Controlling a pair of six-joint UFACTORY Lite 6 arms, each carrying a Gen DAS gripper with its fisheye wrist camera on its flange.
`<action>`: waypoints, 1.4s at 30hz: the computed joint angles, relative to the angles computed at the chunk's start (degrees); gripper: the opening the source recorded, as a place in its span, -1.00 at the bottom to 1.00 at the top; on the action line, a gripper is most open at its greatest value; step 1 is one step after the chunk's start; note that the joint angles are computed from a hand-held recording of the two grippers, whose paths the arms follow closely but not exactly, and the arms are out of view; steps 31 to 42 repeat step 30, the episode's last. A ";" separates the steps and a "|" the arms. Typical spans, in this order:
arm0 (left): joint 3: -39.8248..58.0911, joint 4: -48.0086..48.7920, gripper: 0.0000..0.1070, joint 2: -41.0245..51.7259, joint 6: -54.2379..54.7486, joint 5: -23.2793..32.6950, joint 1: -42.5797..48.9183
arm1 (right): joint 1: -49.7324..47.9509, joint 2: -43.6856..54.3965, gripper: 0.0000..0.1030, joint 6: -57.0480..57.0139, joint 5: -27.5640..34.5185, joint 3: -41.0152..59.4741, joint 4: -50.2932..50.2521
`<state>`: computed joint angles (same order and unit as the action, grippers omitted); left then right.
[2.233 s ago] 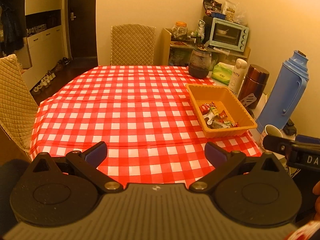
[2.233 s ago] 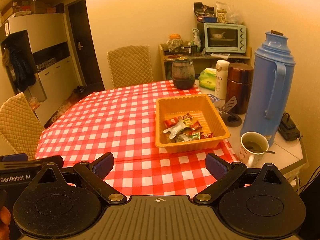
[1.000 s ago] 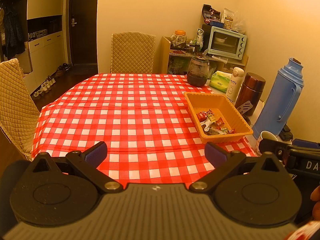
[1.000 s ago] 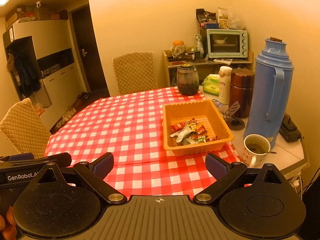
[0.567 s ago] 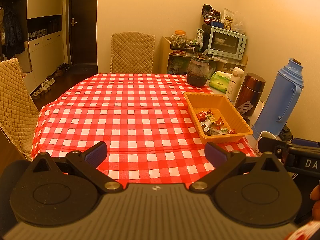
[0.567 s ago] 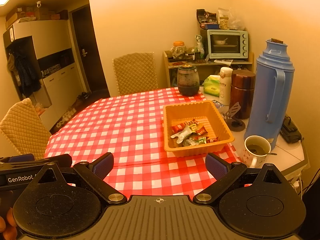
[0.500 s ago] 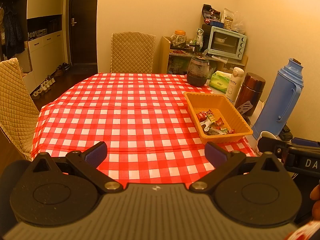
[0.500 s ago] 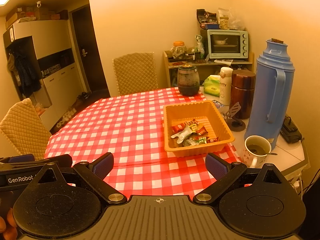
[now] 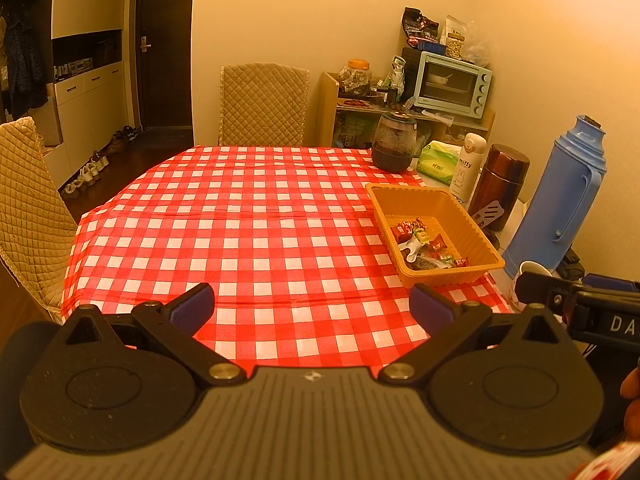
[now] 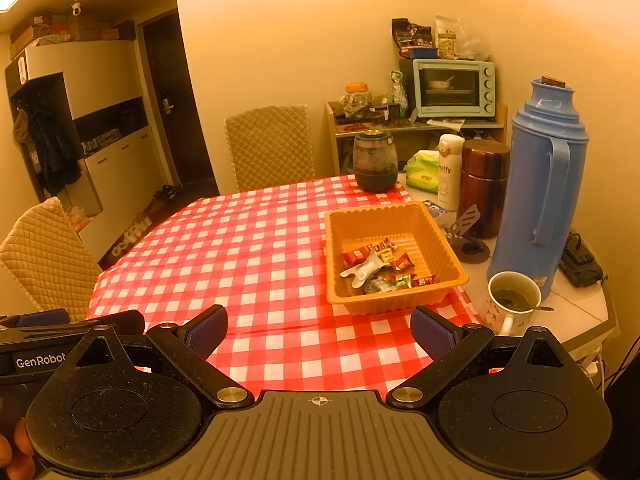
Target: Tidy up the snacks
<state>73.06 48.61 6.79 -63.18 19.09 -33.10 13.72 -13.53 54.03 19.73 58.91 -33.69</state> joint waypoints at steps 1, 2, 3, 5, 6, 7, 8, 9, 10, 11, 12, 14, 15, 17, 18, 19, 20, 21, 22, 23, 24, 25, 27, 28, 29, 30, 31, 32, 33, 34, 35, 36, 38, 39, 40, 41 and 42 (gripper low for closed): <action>0.00 0.00 0.92 0.00 0.00 0.00 0.00 | 0.01 -0.11 0.89 0.03 0.00 -0.13 -0.04; 0.00 -0.04 0.92 0.02 0.03 -0.04 0.00 | 0.01 -0.11 0.89 0.03 0.00 -0.13 -0.04; -0.02 -0.02 0.92 0.00 -0.01 -0.02 0.01 | -0.01 -0.10 0.89 -0.13 -0.04 -0.13 0.06; 0.05 0.08 0.92 0.04 -0.15 0.04 -0.06 | -0.03 -0.13 0.89 -0.12 -0.08 -0.17 0.07; -0.04 0.09 0.92 -0.02 -0.11 -0.04 0.00 | -0.01 0.00 0.89 -0.33 -0.01 0.00 0.25; -0.02 0.12 0.92 0.01 -0.14 -0.03 -0.03 | -0.08 0.08 0.89 -0.59 -0.06 0.08 0.46; -0.07 0.05 0.92 -0.03 -0.07 -0.04 0.02 | -0.12 0.20 0.89 -0.66 -0.09 0.18 0.51; -0.07 0.05 0.92 -0.03 -0.07 -0.04 0.02 | -0.17 0.29 0.89 -0.82 -0.13 0.28 0.64; -0.03 0.09 0.92 -0.01 -0.14 -0.01 -0.01 | -0.15 0.22 0.89 -0.84 -0.14 0.20 0.70; -0.08 0.05 0.92 -0.05 -0.07 -0.04 0.03 | -0.19 0.28 0.89 -0.96 -0.15 0.26 0.84; -0.12 0.02 0.92 -0.08 -0.03 -0.11 0.06 | -0.12 0.30 0.89 -0.62 -0.14 0.25 0.51; -0.07 -0.08 0.92 -0.05 0.06 -0.05 0.04 | -0.12 0.30 0.89 -0.62 -0.14 0.25 0.51; -0.07 -0.08 0.92 -0.05 0.06 -0.05 0.04 | -0.13 0.33 0.89 -0.66 -0.16 0.26 0.60; -0.07 -0.08 0.92 -0.05 0.06 -0.05 0.04 | -0.13 0.33 0.89 -0.66 -0.16 0.26 0.60; -0.11 0.06 0.92 -0.07 -0.08 -0.03 0.01 | -0.13 0.33 0.89 -0.66 -0.16 0.26 0.60; -0.15 0.02 0.92 -0.10 -0.05 -0.07 0.03 | -0.15 0.32 0.89 -0.76 -0.19 0.23 0.65; -0.15 0.02 0.92 -0.10 -0.05 -0.07 0.03 | -0.16 0.30 0.89 -0.78 -0.17 0.22 0.66; -0.09 0.05 0.92 -0.06 -0.10 -0.11 -0.01 | -0.16 0.30 0.89 -0.78 -0.17 0.22 0.66; 0.01 -0.16 0.92 0.07 0.14 -0.24 0.12 | -0.19 0.30 0.89 -0.87 -0.21 0.21 0.72; 0.04 -0.14 0.92 0.12 0.10 -0.39 0.18 | -0.26 0.37 0.89 -1.18 -0.26 0.29 1.03; -0.04 0.03 0.92 0.12 -0.15 -0.67 0.26 | -0.31 0.36 0.89 -1.18 -0.36 0.19 1.06; -0.17 0.04 0.92 0.10 -0.33 -1.06 0.37 | -0.38 0.41 0.89 -1.17 -0.46 0.12 1.04; -0.58 1.07 0.92 -0.07 -1.61 -1.90 0.55 | -0.42 0.41 0.89 -1.17 -0.51 0.03 1.04; -0.69 1.61 0.92 -0.09 -2.14 -2.25 0.63 | -0.44 0.39 0.89 -1.20 -0.53 0.04 1.12; -0.74 1.36 0.92 -0.07 -1.85 -2.58 0.76 | -0.44 0.39 0.89 -1.20 -0.53 0.04 1.12; -0.67 0.70 0.92 0.01 -1.11 -2.77 0.87 | -0.42 0.41 0.89 -0.88 -0.58 0.03 0.76; -0.67 0.70 0.92 0.01 -1.11 -2.77 0.87 | -0.42 0.41 0.89 -0.88 -0.58 0.03 0.76; -0.67 0.70 0.92 0.01 -1.11 -2.77 0.87 | -0.42 0.41 0.89 -0.88 -0.58 0.03 0.76; -0.67 0.70 0.92 0.01 -1.11 -2.77 0.87 | -0.42 0.41 0.89 -0.88 -0.58 0.03 0.76; -0.67 0.70 0.92 0.01 -1.11 -2.77 0.87 | -0.42 0.41 0.89 -0.88 -0.58 0.03 0.76; -0.67 0.70 0.92 0.01 -1.11 -2.77 0.87 | -0.42 0.41 0.89 -0.88 -0.58 0.03 0.76; -0.67 0.70 0.92 0.01 -1.11 -2.77 0.87 | -0.42 0.41 0.89 -0.88 -0.58 0.03 0.76; -0.67 0.70 0.92 0.01 -1.11 -2.77 0.87 | -0.42 0.41 0.89 -0.88 -0.58 0.03 0.76; -0.67 0.70 0.92 0.01 -1.11 -2.77 0.87 | -0.42 0.41 0.89 -0.88 -0.58 0.03 0.76; -0.67 0.70 0.92 0.01 -1.11 -2.77 0.87 | -0.42 0.41 0.89 -0.88 -0.58 0.03 0.76; -0.67 0.70 0.92 0.01 -1.11 -2.77 0.87 | -0.42 0.41 0.89 -0.88 -0.58 0.03 0.76; -0.67 0.70 0.92 0.01 -1.11 -2.77 0.87 | -0.42 0.41 0.89 -0.88 -0.58 0.03 0.76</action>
